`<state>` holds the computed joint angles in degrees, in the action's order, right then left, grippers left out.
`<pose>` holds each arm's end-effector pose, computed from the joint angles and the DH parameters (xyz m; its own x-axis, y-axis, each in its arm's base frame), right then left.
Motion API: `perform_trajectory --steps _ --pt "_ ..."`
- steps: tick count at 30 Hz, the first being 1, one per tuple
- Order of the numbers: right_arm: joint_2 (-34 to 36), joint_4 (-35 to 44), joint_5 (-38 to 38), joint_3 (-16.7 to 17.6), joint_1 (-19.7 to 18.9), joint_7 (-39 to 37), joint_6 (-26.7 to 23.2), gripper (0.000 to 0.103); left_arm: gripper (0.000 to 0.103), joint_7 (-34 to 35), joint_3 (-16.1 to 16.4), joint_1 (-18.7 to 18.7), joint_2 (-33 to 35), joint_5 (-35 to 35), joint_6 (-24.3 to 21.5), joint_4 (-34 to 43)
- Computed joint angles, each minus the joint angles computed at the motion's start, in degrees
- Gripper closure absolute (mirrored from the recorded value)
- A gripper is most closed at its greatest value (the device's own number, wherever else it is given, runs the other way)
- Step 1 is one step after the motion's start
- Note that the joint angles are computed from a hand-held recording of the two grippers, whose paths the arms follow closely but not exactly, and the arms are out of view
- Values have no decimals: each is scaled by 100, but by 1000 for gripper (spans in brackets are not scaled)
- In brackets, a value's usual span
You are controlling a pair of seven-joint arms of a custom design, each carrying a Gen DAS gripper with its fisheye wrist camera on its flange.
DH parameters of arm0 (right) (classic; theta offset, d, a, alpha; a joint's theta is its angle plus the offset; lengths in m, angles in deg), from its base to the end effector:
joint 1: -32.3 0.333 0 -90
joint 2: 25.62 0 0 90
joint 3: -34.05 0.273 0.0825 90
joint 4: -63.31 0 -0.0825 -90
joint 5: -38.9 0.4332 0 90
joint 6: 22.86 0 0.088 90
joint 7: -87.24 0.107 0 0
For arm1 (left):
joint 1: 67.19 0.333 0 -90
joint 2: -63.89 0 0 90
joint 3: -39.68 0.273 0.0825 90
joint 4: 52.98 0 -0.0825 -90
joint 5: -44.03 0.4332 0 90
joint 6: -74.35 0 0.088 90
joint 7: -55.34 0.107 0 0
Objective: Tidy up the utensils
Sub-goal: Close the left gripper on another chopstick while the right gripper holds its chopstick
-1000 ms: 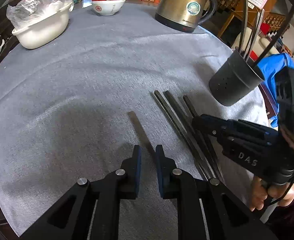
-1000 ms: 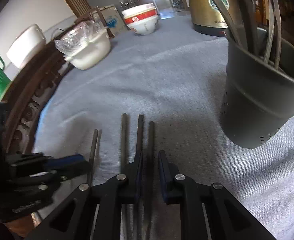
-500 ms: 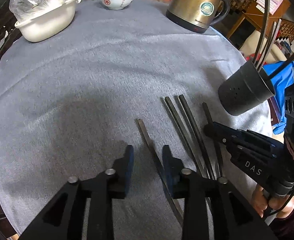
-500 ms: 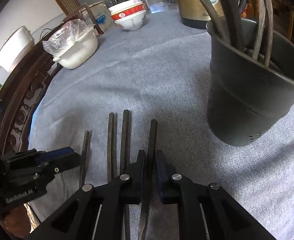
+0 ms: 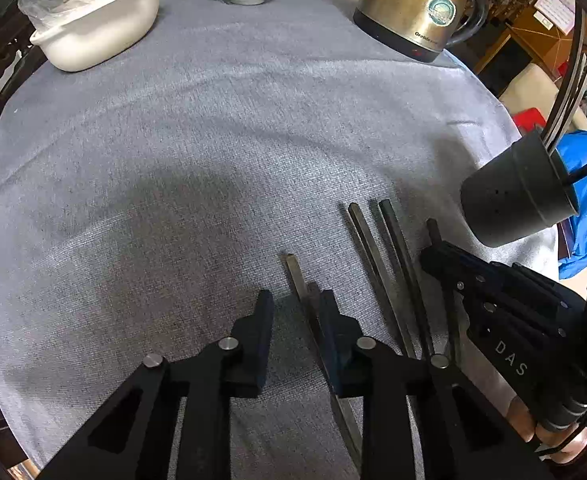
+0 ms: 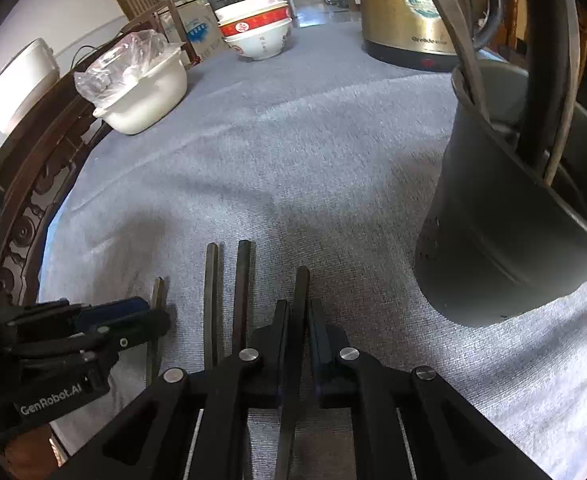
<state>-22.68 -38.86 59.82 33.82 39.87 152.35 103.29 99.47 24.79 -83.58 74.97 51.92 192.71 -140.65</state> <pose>0.6503 0.0962 0.5021 0.4212 -0.8895 -0.1772 -0.8436 -0.3125 -0.4367 0.6017 -0.3418 0.5337 0.1905 -0.9644 0.1836 -0.9237 -0.2394 -0.2989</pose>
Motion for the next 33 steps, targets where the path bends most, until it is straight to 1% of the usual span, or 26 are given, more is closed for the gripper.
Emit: perform_trajectory --steps 1,4,7,12,13,15,21,28,30,33 --pt "1 -6 -19 5 7 -19 29 93 90 -20 1 -4 10 9 -10 11" --pt "-75 -101 -108 9 20 -135 106 93 91 -84 -3 -30 11 80 -3 3" --pt "-119 -130 -50 -9 -4 -202 28 93 93 -42 -30 -76 50 150 -32 41" --pt "-196 -128 -87 -47 -63 -190 -276 93 93 163 -63 -120 64 173 -40 44" --pt "-208 -126 -125 -51 -72 -174 -326 95 93 220 -68 -123 65 163 -36 41" --pt "-208 -100 -150 -56 -87 -135 -409 95 93 289 -72 -121 38 123 -23 -7" --pt "-102 85 -363 -37 -72 -57 -601 95 93 299 -63 -120 122 35 -141 121" --pt "83 340 -328 -48 -72 -17 -795 95 93 107 -49 -13 -25 -321 53 -112" --pt "80 333 -358 -44 -63 -7 -782 95 93 77 -38 1 26 -341 -21 -40" --pt "79 341 -370 -46 -60 25 -799 95 93 -30 -33 -40 246 -239 -279 283"
